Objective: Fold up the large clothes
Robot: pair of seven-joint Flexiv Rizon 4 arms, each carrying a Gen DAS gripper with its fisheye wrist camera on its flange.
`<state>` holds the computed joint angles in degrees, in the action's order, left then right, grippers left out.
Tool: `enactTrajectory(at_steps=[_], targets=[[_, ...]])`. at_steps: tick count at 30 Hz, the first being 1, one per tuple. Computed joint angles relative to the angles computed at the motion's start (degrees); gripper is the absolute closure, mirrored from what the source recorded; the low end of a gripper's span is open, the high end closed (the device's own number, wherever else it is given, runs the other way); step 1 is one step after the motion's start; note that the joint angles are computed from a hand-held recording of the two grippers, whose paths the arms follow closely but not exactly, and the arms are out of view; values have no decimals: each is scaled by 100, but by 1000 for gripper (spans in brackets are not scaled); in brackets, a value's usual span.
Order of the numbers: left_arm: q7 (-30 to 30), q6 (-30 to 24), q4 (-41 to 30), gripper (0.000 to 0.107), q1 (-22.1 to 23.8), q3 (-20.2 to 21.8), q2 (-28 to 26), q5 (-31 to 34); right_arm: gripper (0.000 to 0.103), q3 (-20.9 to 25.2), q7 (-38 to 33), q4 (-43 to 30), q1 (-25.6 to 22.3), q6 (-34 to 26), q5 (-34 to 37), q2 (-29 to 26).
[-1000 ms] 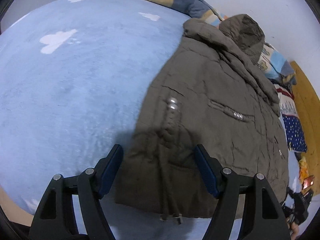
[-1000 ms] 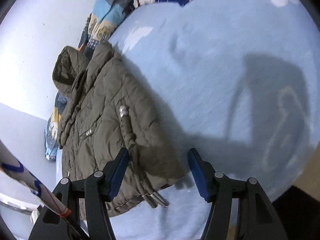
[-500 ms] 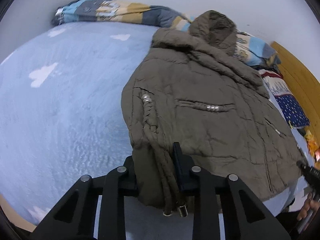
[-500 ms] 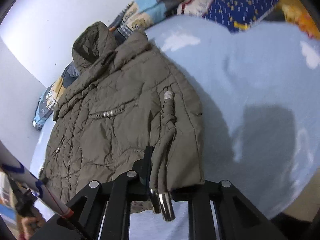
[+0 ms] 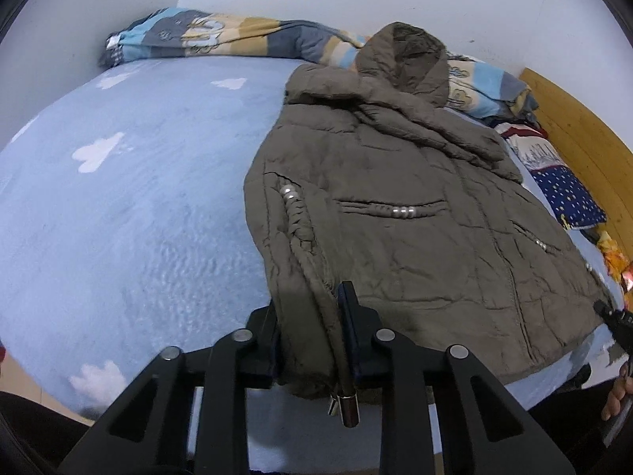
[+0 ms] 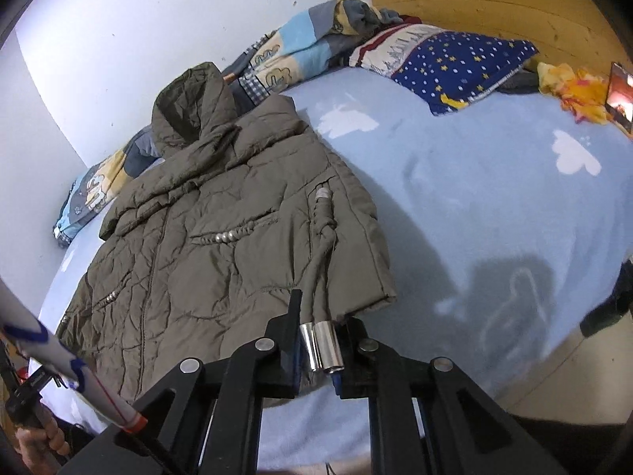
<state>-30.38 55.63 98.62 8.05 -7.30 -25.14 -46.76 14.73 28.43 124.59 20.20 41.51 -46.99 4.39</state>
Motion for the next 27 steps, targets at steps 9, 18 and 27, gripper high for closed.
enactTrajectory(at_steps=[9,18,27], targets=[[240,1132,143,48,33,-240,135,-644,60,152,659,136,-108,-416,443,336],[1494,1295,624,44,-428,-439,598,-1241,55,-67,-684,-849,177,-658,-481,-489],[1983,1818,1133,41,-1055,-444,469,-1018,55,-470,-2030,-1532,457,217,250,-1603]])
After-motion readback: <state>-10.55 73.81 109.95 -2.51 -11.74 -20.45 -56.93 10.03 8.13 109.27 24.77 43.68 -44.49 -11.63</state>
